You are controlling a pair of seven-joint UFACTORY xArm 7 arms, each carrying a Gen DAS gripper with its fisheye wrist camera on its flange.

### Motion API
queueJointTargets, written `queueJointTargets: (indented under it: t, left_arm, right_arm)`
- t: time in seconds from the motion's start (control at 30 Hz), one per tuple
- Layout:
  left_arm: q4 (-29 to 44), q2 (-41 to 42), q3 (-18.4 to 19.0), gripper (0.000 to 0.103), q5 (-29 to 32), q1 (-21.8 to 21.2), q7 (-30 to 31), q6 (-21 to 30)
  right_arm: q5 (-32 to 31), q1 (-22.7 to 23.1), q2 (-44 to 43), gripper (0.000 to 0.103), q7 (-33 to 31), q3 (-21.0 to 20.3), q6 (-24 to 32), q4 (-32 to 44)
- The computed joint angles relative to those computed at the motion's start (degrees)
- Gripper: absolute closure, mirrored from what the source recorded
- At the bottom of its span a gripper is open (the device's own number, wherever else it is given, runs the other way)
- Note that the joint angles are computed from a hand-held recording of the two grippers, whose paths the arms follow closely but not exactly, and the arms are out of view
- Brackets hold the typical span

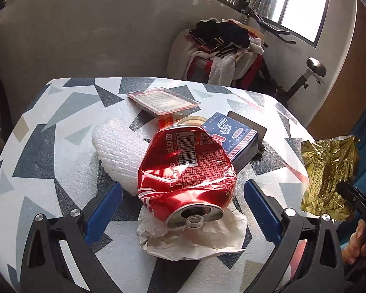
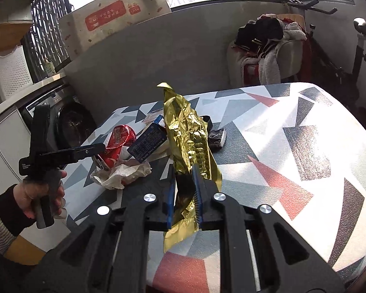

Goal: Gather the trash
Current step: 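Lift the gold foil with the right tool while the left tool grasps the red can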

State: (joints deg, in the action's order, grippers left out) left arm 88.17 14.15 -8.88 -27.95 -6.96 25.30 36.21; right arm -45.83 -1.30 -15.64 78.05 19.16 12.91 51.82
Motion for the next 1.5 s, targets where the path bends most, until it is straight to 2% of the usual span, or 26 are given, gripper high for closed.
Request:
queueJointTargets:
  t: [0.03, 0.13, 0.2, 0.33, 0.43, 0.47, 0.5, 0.53, 0.77, 0.83, 0.87, 1.03, 1.17, 1.27, 1.5]
  left_arm:
    - [1.2, 1.0, 0.2, 0.006, -1.4, 0.3, -2.3, 0.4]
    - [3.8, 3.3, -0.8, 0.008, -11.1, 3.8, -6.2, 3.8]
    - [6.1, 5.3, -1.0, 0.033, -14.9, 5.9, -8.9, 8.8]
    - [7.2, 7.5, -1.2, 0.037, -20.4, 8.3, -12.3, 12.4]
    - [8.5, 9.3, -2.1, 0.048, -24.5, 9.9, -12.7, 15.3]
    - [8.5, 9.4, -2.6, 0.06, -26.2, 10.3, -11.8, 15.6]
    - [8.7, 9.5, -2.6, 0.066, -26.4, 10.3, -11.1, 15.8]
    - [9.0, 9.5, -2.6, 0.068, -26.1, 10.0, -10.5, 16.0]
    - [8.8, 9.6, -2.2, 0.067, -22.9, 7.8, -10.2, 14.3]
    - [8.0, 8.5, -2.0, 0.087, -20.9, 6.9, -9.5, 13.0]
    - [7.6, 7.7, -1.9, 0.091, -19.6, 6.4, -8.6, 12.3]
    - [5.0, 2.5, -2.9, 0.095, -19.2, 5.1, 2.4, 9.2]
    - [3.3, -0.7, -2.5, 0.095, -20.2, 3.4, 7.4, 8.9]
    - [2.5, -2.1, -1.8, 0.095, -20.2, 2.0, 8.6, 8.5]
    - [-1.1, -5.8, -0.2, 0.095, -23.6, 1.4, 9.2, 10.9]
  right_arm:
    - [0.4, 0.2, -0.1, 0.086, -0.2, -0.2, 0.1, -0.2]
    - [1.1, 0.3, -0.3, 0.086, -0.5, -0.5, -0.1, -1.0]
    - [1.3, 0.2, -0.2, 0.086, -0.6, -0.4, -0.2, -1.1]
    - [1.4, 0.5, 0.1, 0.086, -1.6, -0.2, 0.2, -0.7]
    - [1.2, 0.6, 0.3, 0.086, -1.7, -0.2, 0.1, -0.6]
    - [1.0, 0.5, 0.3, 0.086, -1.3, -0.2, -0.1, -0.6]
    - [0.7, 0.3, 0.2, 0.086, -0.9, -0.1, -0.4, -0.8]
    - [0.5, 0.3, 0.1, 0.086, -0.8, 0.0, -0.5, -0.7]
    - [0.6, 0.6, 0.5, 0.086, -1.1, 0.0, -0.1, -0.1]
    - [1.0, 1.0, 0.3, 0.086, -1.2, -0.1, 0.3, 0.2]
    - [0.8, 1.0, 0.1, 0.086, -1.1, 0.0, 0.5, 0.3]
    - [0.4, 1.3, -1.3, 0.086, -1.8, 0.7, 1.7, 0.9]
    - [1.4, 1.5, -2.8, 0.086, -1.9, 1.0, 2.2, 0.2]
    - [2.2, 1.1, -4.1, 0.086, -2.0, 1.5, 2.2, -0.5]
    - [5.0, 0.0, -6.5, 0.086, -3.0, 2.8, 2.4, -1.9]
